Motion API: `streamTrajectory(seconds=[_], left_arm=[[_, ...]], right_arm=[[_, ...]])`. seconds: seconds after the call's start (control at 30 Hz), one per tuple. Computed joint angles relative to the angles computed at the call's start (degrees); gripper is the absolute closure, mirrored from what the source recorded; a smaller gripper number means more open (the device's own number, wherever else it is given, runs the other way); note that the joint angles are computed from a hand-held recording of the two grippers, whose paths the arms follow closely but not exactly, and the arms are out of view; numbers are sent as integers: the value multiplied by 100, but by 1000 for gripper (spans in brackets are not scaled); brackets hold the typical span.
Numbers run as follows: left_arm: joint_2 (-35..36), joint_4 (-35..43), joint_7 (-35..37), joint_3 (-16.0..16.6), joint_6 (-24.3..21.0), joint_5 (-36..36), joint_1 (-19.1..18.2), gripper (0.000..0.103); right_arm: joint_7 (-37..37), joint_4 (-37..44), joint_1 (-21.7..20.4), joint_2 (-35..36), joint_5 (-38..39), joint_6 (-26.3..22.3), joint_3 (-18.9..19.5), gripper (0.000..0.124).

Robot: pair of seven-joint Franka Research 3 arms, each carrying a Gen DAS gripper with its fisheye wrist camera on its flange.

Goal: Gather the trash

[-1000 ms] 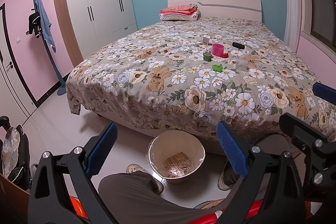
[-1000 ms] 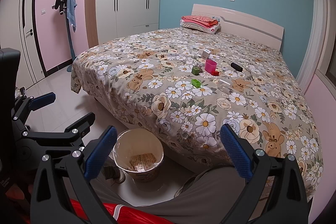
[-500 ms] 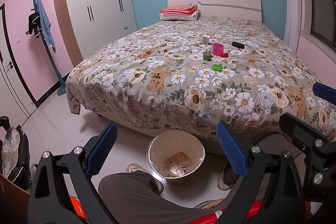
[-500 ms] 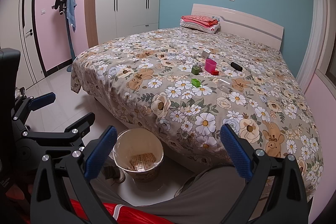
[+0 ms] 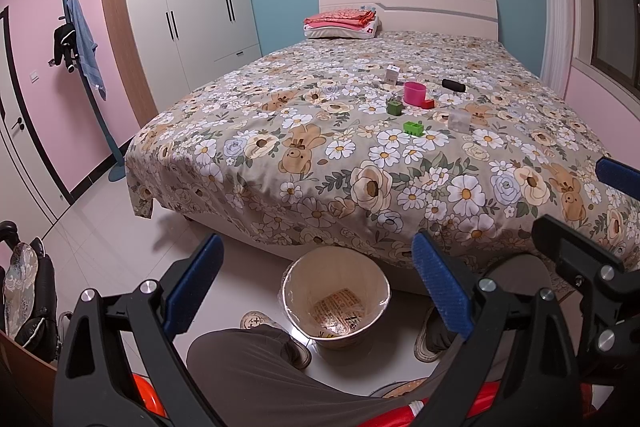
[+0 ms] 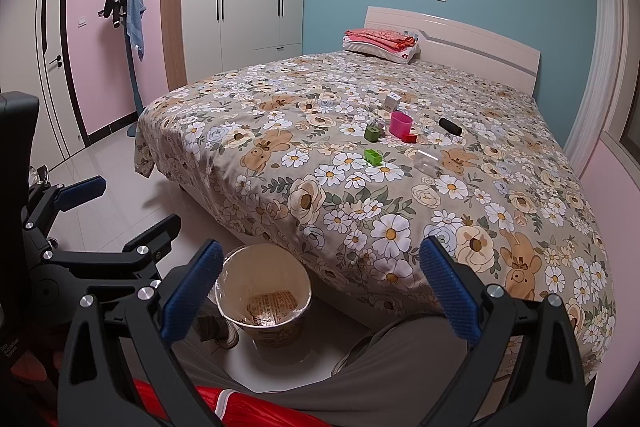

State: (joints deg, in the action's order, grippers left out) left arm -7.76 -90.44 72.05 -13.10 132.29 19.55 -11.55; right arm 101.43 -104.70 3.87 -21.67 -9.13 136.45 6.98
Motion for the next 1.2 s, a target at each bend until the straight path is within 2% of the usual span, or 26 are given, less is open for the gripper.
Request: streamTrajectory(seconds=[1.2], left_arm=[[61, 49, 31, 9, -16, -39, -11, 10]], right_arm=[[-92, 1, -17, 24, 40, 23, -46, 24]])
